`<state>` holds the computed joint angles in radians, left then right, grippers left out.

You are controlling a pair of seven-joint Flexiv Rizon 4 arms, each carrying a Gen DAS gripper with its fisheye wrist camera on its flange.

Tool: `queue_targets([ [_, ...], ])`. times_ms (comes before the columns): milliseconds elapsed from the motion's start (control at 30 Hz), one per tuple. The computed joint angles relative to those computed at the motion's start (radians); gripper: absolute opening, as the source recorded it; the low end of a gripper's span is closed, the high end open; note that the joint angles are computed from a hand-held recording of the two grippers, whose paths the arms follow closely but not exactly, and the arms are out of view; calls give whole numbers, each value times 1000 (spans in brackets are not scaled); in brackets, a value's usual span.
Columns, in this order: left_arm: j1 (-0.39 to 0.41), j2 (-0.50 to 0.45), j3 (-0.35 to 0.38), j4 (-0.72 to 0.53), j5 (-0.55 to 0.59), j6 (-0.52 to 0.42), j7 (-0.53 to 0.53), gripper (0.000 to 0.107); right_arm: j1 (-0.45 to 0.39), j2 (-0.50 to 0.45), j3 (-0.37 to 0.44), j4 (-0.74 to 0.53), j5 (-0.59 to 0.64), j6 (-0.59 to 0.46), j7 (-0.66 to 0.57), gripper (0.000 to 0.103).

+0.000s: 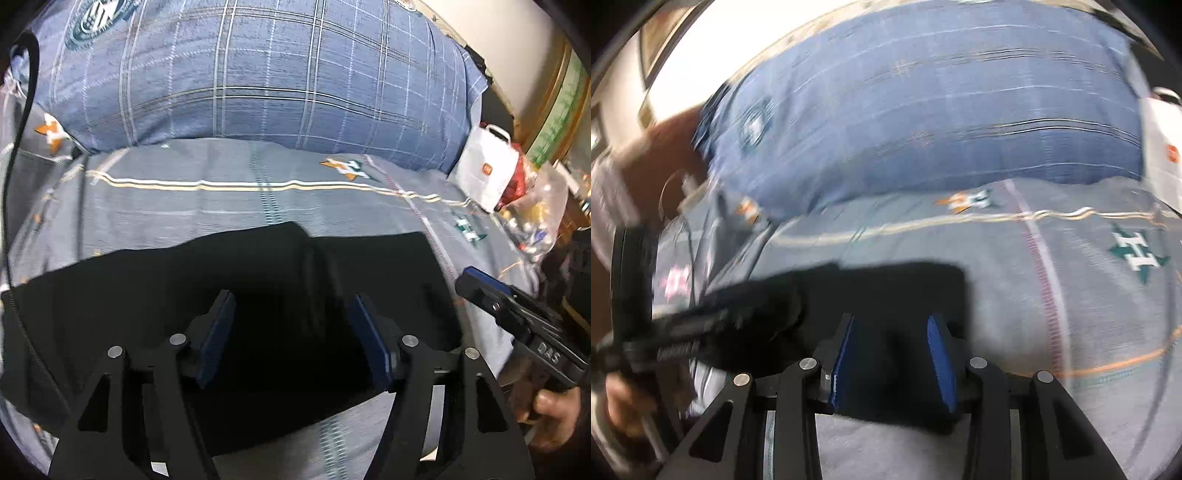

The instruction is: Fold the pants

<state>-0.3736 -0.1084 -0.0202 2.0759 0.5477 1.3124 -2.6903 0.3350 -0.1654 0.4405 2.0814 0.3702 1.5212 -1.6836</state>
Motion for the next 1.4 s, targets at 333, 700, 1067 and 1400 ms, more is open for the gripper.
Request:
queue_targets([
  [333,-48,-88,4,-134,67,-229,-38,67,4,-130,-2,-69,-100,-45,8,32],
  [700,-36,22,-13,-45,77,-258,-72,66,-18,-93,47,-66,-87,-99,-44,32],
  [1067,33,356,-109,165,122,-509,-168,67,69,-89,9,-43,-206,-152,32,35],
  [1400,132,562,-234,283,80,-682,-193,67,147,-57,-22,-56,-270,-164,85,36],
])
